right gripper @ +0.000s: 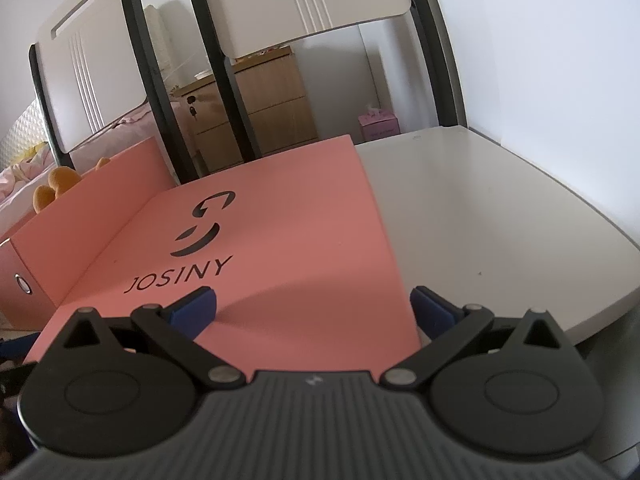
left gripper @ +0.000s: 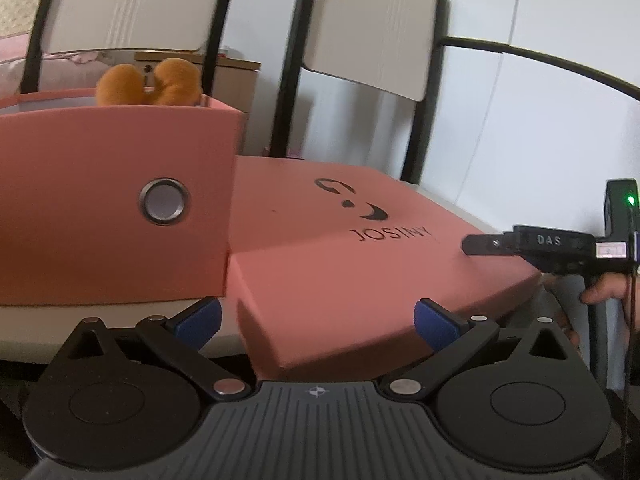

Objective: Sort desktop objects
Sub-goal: 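Move both grippers to opposite edges of the pink lid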

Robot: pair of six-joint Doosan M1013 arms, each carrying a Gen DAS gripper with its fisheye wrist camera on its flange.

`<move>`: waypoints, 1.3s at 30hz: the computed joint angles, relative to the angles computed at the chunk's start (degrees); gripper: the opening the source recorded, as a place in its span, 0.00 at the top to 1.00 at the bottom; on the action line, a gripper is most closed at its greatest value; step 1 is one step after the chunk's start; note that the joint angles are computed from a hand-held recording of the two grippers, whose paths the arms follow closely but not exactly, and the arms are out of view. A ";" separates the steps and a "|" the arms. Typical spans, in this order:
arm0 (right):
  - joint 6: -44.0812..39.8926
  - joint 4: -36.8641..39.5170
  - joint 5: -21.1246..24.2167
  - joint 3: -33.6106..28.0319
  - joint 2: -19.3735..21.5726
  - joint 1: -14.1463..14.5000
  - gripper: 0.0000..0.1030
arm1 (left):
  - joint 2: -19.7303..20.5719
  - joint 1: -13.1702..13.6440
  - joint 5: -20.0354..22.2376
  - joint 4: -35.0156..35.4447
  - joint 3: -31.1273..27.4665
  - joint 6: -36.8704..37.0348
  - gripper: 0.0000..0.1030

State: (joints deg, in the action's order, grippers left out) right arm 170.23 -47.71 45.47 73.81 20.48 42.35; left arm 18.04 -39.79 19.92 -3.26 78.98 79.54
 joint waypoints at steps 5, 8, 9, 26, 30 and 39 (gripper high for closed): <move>-0.45 0.10 -0.07 0.05 -0.06 -0.03 0.00 | -0.03 -0.74 -0.06 2.92 0.13 0.04 0.00; -1.42 0.51 -0.29 0.17 -0.24 -0.02 0.00 | -0.21 -0.79 -0.40 3.43 0.39 -0.05 0.00; -1.67 0.68 -0.52 0.30 -0.35 -0.03 0.00 | -0.19 -0.73 -0.48 3.04 0.33 0.14 0.00; 0.75 -2.34 -2.52 2.34 -1.76 0.37 0.00 | 0.11 -1.20 -1.59 13.97 0.23 -10.65 0.00; -0.08 -2.52 -1.73 1.67 -1.16 0.53 0.00 | 0.29 -0.78 -1.80 7.09 0.18 -4.60 0.00; 0.90 -2.40 -1.27 1.21 -0.88 0.44 0.00 | 0.54 -0.19 -0.71 0.11 -0.14 0.18 0.00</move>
State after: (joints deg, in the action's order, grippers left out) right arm 171.13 -50.11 44.20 75.02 19.60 42.80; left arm 18.58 -39.98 19.21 -3.15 78.84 79.72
